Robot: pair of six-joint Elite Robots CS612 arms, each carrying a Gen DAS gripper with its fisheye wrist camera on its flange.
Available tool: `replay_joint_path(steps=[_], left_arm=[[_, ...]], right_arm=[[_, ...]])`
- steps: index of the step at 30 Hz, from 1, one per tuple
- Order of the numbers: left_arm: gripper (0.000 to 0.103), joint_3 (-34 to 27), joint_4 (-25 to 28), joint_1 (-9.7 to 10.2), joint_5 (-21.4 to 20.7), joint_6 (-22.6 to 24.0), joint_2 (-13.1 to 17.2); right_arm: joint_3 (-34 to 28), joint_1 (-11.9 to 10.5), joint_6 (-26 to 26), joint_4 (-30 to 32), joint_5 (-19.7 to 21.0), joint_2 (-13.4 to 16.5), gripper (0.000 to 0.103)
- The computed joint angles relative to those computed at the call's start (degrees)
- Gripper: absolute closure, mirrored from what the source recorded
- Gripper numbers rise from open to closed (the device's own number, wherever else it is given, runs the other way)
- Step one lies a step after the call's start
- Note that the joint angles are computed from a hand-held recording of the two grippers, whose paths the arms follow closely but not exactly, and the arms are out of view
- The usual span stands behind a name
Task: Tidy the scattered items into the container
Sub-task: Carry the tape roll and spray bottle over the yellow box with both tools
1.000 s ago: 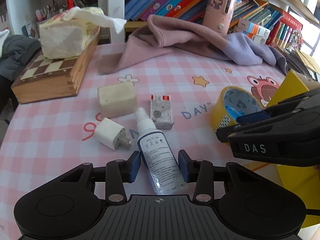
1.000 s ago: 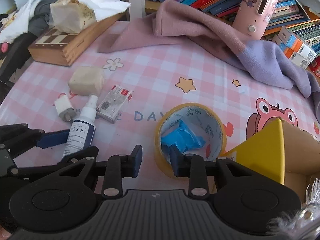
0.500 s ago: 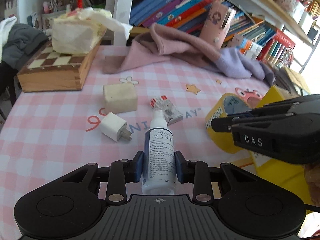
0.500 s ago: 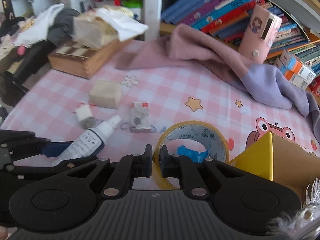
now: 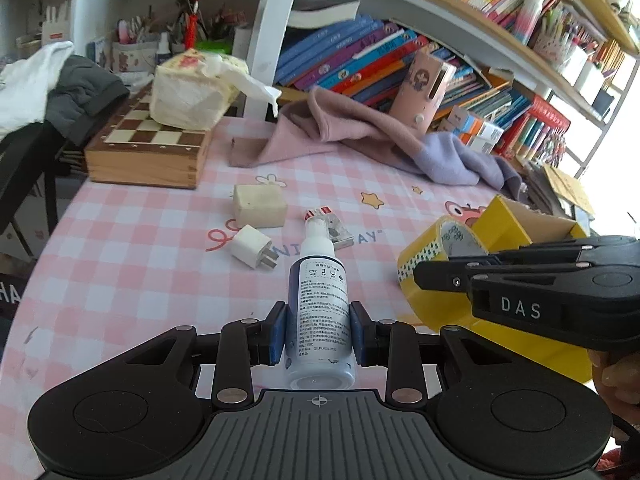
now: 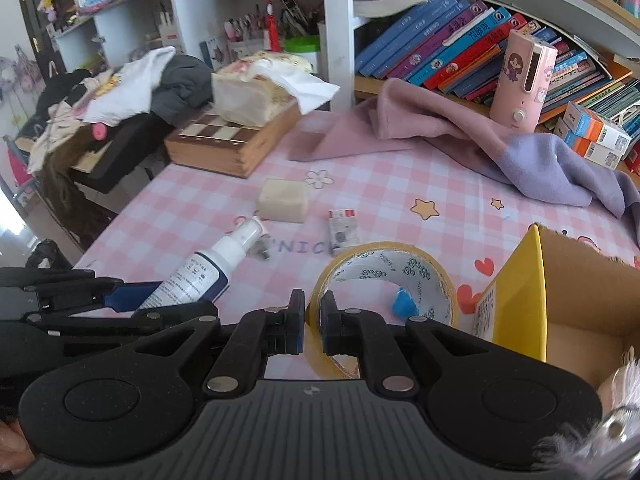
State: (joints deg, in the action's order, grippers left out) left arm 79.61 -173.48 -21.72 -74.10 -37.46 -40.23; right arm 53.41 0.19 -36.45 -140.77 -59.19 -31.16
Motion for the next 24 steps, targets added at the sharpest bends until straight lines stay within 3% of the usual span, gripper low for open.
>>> replay_joint_path(steps=[11, 24], left_arm=[[0.072, 8.6, -6.0, -2.30, 3.1, -2.7, -4.7], [0.072, 16.1, -10.3, -5.66, 6.0, -4.5, -8.7]], right_arm=[[13.0, -1.5, -2.1, -4.9, 3.2, -7.3, 0.095], [25.4, -3.7, -3.6, -11.5, 6.4, -13.8, 0.095]])
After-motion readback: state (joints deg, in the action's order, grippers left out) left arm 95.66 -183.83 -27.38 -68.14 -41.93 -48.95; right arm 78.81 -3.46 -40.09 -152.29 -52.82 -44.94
